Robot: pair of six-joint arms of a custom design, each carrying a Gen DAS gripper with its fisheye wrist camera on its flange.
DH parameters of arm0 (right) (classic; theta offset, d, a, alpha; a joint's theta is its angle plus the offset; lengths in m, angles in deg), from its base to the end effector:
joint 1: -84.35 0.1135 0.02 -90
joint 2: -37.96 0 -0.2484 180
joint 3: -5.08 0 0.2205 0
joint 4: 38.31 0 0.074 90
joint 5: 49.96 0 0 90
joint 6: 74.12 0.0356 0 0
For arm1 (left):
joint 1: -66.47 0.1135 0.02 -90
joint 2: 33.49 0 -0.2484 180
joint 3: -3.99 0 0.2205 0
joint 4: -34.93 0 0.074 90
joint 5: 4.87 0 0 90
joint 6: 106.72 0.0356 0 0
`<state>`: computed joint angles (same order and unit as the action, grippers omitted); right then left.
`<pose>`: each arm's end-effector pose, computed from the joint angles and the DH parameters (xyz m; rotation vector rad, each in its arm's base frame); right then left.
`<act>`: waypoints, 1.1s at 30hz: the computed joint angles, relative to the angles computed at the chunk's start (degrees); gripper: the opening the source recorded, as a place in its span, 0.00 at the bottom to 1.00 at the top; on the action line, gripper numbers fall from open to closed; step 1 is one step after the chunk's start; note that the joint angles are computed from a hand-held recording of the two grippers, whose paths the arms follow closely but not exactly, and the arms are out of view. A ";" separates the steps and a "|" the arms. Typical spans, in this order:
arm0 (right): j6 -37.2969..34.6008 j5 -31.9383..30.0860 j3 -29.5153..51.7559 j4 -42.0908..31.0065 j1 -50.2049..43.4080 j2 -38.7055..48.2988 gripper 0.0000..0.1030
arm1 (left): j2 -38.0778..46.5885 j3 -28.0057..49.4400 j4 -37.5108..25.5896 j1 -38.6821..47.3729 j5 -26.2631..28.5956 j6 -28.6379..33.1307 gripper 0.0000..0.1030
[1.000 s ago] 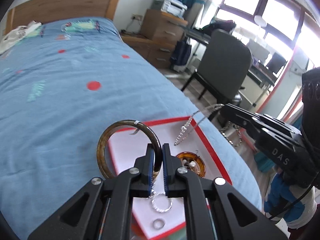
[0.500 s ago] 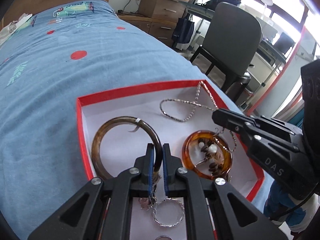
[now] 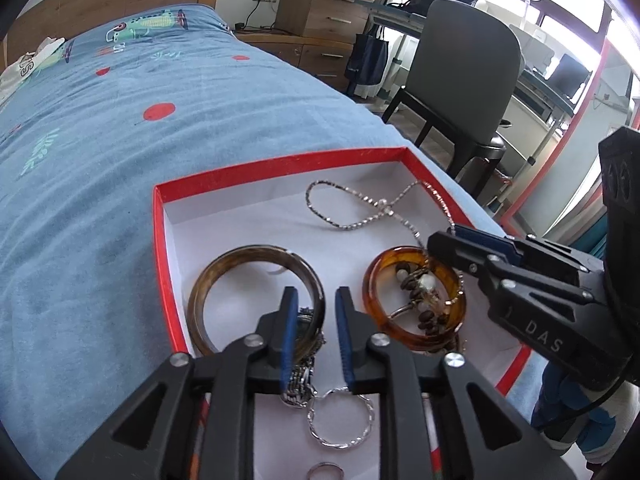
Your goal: Organize jewelry
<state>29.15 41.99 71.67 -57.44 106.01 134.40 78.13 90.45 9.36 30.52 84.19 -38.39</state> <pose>0.2895 0.1137 0.1679 -0.1629 2.4333 0.2342 0.3083 -0.2229 0.1658 0.3038 2.4839 -0.4122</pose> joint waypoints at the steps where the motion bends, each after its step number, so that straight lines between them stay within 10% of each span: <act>1: 0.08 0.04 -0.21 -0.01 0.00 -0.40 0.24 | -0.22 0.12 -0.19 -0.22 -0.23 0.06 0.21; 33: 8.54 10.97 -1.96 -20.05 14.09 -25.53 0.48 | -32.38 -11.29 -21.52 -9.60 -17.26 -7.71 0.30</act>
